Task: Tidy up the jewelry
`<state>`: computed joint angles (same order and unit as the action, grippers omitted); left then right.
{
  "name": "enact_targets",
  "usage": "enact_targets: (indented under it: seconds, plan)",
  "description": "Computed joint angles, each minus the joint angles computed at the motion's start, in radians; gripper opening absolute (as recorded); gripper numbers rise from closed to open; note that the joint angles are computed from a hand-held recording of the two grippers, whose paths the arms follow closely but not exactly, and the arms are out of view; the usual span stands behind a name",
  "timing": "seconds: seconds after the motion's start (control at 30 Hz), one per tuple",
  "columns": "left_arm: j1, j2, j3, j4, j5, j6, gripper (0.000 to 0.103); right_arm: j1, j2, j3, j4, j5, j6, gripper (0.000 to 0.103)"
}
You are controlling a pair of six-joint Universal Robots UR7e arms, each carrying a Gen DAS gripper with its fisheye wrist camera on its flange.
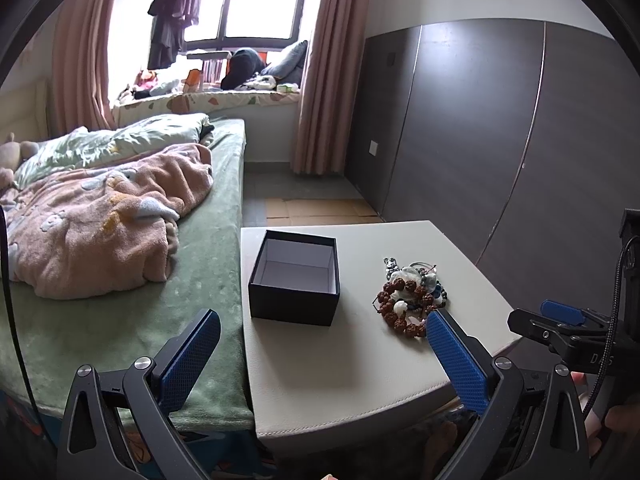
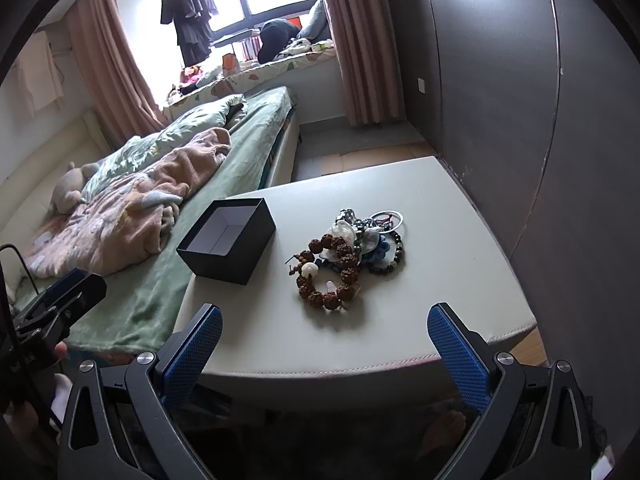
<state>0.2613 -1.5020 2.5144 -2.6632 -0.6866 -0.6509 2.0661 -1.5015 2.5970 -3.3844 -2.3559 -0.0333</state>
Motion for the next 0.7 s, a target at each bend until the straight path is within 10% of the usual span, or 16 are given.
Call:
enact_targets:
  seconds: [0.7]
  plan:
    - [0.014, 0.015, -0.02, -0.028, -0.008, 0.039, 0.103, -0.011, 0.006, -0.013, 0.001, 0.006, 0.003, 0.103]
